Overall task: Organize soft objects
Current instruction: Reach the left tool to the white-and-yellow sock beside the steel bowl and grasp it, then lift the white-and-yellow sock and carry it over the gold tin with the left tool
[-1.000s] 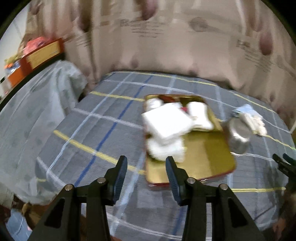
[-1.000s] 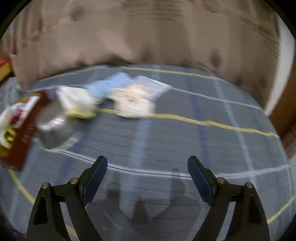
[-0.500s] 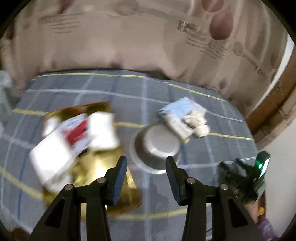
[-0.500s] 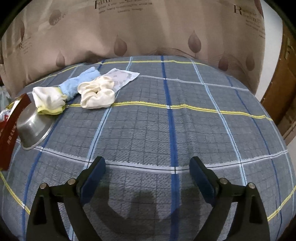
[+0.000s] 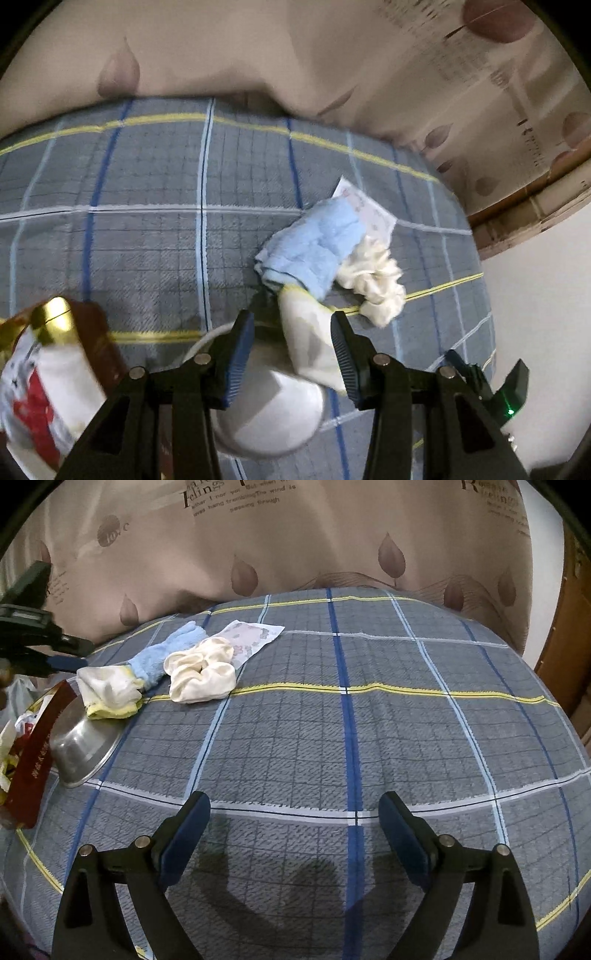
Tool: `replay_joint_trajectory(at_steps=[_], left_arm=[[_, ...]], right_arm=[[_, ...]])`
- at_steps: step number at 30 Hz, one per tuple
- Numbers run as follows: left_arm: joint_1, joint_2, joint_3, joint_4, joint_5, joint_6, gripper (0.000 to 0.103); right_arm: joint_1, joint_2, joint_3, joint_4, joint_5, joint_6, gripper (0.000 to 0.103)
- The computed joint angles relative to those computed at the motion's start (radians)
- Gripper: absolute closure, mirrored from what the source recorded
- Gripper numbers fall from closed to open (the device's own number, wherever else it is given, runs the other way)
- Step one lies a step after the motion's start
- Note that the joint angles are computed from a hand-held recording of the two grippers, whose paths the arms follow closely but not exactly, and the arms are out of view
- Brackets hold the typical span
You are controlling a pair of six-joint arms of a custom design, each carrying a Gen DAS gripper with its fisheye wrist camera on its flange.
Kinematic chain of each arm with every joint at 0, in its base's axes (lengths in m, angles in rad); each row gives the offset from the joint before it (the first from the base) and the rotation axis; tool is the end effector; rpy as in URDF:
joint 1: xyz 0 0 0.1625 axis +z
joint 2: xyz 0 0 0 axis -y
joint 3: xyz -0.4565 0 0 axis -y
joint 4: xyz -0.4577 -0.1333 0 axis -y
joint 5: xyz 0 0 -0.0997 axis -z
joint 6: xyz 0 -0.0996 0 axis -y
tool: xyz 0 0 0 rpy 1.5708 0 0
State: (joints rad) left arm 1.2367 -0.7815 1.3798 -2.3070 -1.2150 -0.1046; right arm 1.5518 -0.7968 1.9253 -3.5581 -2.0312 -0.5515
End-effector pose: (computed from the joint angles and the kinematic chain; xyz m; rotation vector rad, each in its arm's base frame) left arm -0.1082 -0.8239 0.1475 0.2870 2.7946 -0.2993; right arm 0.0767 -0.6493 0.0925 0.3726 -2.3182 0.8718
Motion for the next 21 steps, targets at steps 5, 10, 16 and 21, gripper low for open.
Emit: replay_joint_trajectory(at_steps=[5,10,16,21], left_arm=[[0.020,0.056,-0.083,0.089,-0.043,0.005,0.059],[0.032,0.089,-0.133,0.132,-0.110,-0.012,0.059],[0.024,0.110,-0.151,0.174,-0.082,-0.017,0.061],[0.008,0.106,-0.125,0.157,-0.038,-0.022,0.077]], right_arm=[[-0.001,0.000,-0.003,0.014,0.001,0.000,0.012],[0.004,0.005,-0.010,0.023,-0.018,0.002,0.012],[0.005,0.010,-0.018,0.030,-0.030,0.008,0.012],[0.006,0.011,-0.019,0.031,-0.034,0.010,0.011]])
